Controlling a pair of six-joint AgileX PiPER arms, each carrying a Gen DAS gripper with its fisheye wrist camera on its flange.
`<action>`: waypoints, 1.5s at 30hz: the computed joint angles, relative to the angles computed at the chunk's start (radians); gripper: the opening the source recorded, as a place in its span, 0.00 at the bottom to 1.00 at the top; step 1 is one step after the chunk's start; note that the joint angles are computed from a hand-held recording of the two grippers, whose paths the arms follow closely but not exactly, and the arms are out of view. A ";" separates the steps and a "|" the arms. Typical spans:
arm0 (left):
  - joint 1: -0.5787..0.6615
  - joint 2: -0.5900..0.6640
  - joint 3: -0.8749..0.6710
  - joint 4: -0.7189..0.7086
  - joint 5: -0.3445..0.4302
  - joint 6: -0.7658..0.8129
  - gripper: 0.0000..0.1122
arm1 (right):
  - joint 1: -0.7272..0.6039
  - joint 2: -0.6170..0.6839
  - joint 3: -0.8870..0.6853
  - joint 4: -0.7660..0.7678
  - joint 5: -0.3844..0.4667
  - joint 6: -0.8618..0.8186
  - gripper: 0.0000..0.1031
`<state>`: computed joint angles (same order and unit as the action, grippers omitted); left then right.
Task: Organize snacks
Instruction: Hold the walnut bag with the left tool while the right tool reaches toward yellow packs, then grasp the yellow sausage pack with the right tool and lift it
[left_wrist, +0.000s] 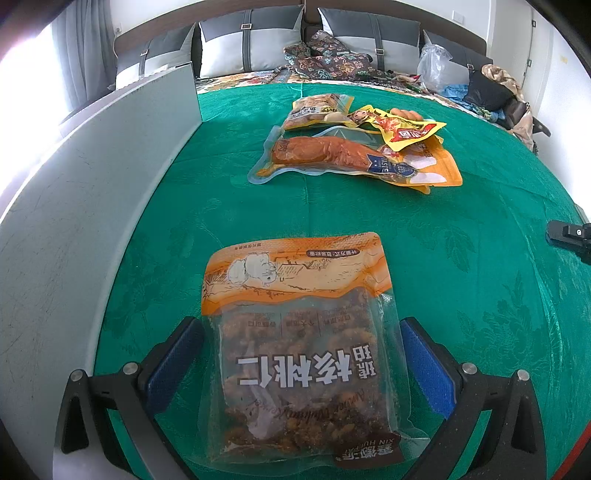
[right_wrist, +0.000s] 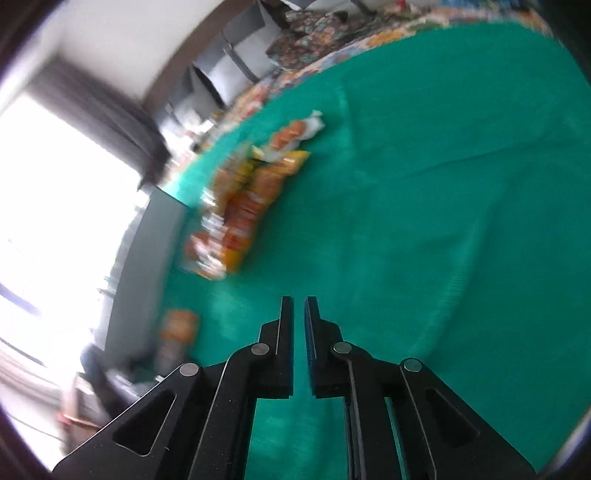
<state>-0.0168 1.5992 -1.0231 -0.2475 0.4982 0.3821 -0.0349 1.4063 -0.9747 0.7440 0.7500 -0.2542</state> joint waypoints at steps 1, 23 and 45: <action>0.000 0.000 -0.001 0.000 0.000 0.000 0.92 | 0.005 0.008 -0.016 -0.036 0.009 0.020 0.26; 0.000 0.000 0.002 0.002 -0.002 -0.002 0.92 | 0.171 0.420 -0.662 -0.325 0.166 0.382 0.03; -0.003 0.000 0.001 0.007 -0.003 -0.010 0.92 | 0.078 -0.198 0.073 -0.682 0.106 0.333 0.67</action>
<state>-0.0203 1.5990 -1.0216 -0.2405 0.4953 0.3723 0.0426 1.2081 -0.9016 0.0618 0.8563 0.0787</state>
